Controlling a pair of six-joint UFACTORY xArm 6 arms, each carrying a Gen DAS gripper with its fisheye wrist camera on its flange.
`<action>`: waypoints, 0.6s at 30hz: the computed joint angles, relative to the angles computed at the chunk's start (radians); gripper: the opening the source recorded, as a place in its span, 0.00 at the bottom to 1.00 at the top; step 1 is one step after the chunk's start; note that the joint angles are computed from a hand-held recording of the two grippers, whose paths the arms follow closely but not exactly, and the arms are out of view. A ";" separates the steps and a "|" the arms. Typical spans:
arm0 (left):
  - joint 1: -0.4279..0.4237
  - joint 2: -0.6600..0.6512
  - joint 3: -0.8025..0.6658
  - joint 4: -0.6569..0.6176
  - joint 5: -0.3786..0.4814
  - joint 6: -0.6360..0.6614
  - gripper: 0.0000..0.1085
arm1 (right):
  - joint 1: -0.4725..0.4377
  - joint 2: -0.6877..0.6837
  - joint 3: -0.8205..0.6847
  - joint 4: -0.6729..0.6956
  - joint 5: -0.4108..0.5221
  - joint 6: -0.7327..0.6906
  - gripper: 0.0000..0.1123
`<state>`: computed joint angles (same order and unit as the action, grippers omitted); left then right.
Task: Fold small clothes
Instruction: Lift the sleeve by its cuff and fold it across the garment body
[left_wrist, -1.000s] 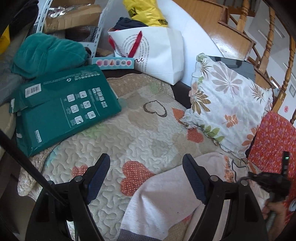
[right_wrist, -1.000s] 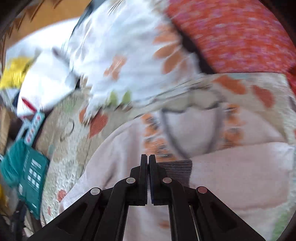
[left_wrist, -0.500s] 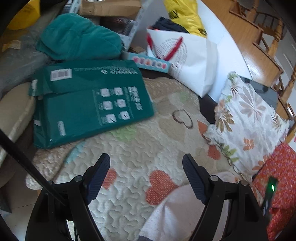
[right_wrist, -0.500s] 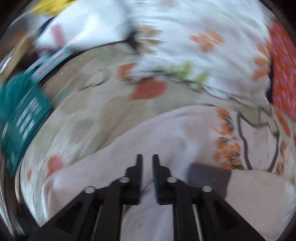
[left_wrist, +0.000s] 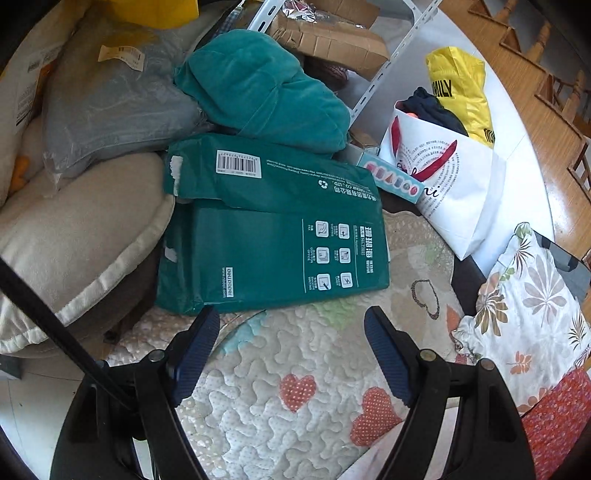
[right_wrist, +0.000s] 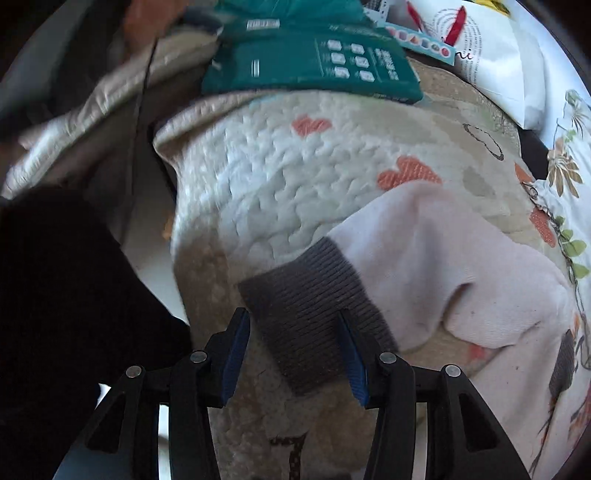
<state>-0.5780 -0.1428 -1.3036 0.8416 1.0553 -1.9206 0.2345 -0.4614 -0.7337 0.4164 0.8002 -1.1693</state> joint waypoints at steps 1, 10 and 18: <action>0.000 -0.001 0.002 -0.001 0.002 -0.003 0.73 | 0.018 0.006 0.024 -0.006 -0.071 0.005 0.42; -0.014 0.050 -0.045 -0.012 -0.009 0.047 0.73 | -0.247 0.251 -0.431 0.330 0.119 0.221 0.08; -0.061 0.230 -0.225 -0.063 -0.062 0.243 0.73 | -0.747 0.583 -0.942 0.482 0.286 0.577 0.08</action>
